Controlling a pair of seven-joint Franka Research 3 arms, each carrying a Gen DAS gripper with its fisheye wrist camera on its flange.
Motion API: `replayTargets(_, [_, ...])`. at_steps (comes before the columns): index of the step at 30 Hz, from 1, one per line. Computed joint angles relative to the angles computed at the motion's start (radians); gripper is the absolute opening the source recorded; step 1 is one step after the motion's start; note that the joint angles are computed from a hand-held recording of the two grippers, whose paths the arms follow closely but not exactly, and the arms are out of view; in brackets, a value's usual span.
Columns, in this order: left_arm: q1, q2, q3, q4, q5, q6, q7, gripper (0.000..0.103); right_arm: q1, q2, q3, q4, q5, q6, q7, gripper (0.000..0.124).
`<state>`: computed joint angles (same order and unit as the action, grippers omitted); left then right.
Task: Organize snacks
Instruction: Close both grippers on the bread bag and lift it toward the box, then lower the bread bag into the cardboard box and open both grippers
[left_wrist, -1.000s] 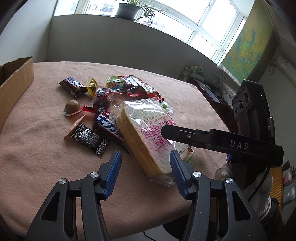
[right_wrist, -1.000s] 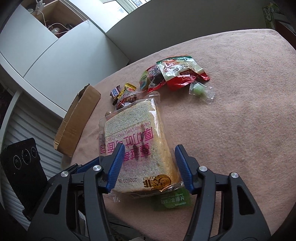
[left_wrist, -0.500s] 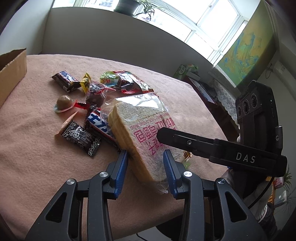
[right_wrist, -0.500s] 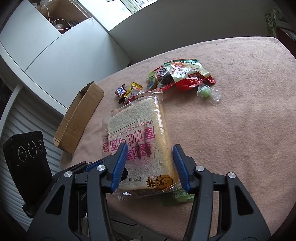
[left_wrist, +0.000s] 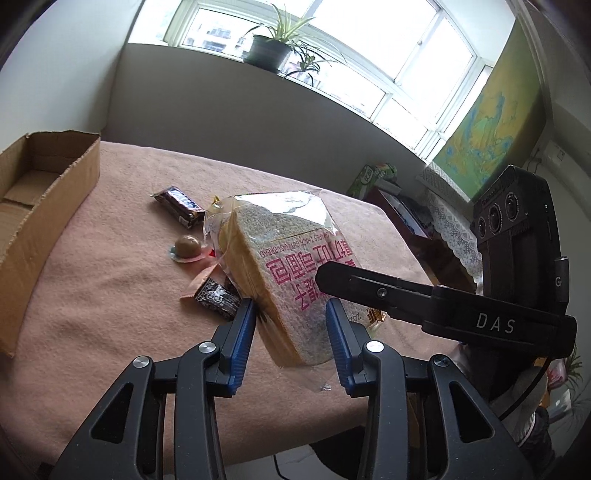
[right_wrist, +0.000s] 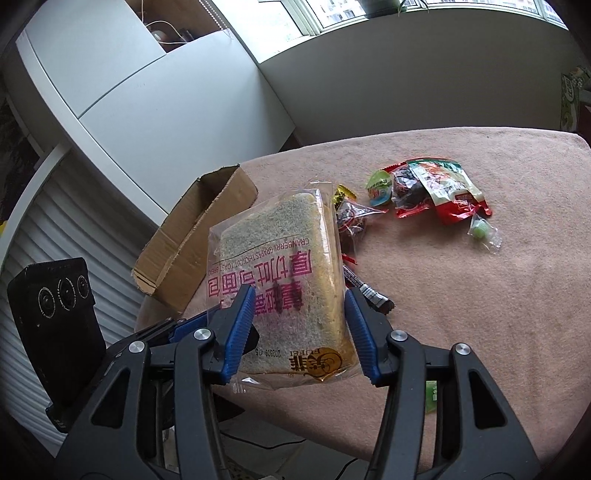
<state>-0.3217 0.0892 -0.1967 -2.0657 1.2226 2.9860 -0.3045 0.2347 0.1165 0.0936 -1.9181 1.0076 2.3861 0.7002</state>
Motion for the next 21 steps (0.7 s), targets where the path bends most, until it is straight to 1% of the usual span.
replayTargets(2, [0.006,-0.042,0.006,-0.036,0.049,-0.004,-0.054,0.037,0.015,-0.001,0.012,0.010,-0.009,0.007,0.008,0.054])
replayTargets(5, [0.035,-0.103,-0.005,-0.089,0.106,-0.010,-0.121,0.037,0.038,0.003,0.026,0.030,-0.023,0.018,0.017,0.054])
replayTargets(10, [0.103,-0.211,-0.030,-0.186,0.143,-0.010,-0.176,0.037,0.081,0.029,0.053,0.078,-0.048,0.032,0.041,0.054])
replayTargets(12, [0.127,-0.252,-0.042,-0.224,0.136,-0.017,-0.174,0.037,0.097,0.044,0.064,0.098,-0.058,0.039,0.050,0.054])
replayTargets(18, [0.197,-0.383,-0.071,-0.343,0.056,-0.037,-0.119,0.037,0.140,0.116,0.098,0.189,-0.090,0.037,0.090,0.054])
replayTargets(21, [0.231,-0.426,-0.090,-0.377,0.016,-0.054,-0.096,0.037,0.164,0.148,0.113,0.230,-0.124,0.047,0.117,0.054])
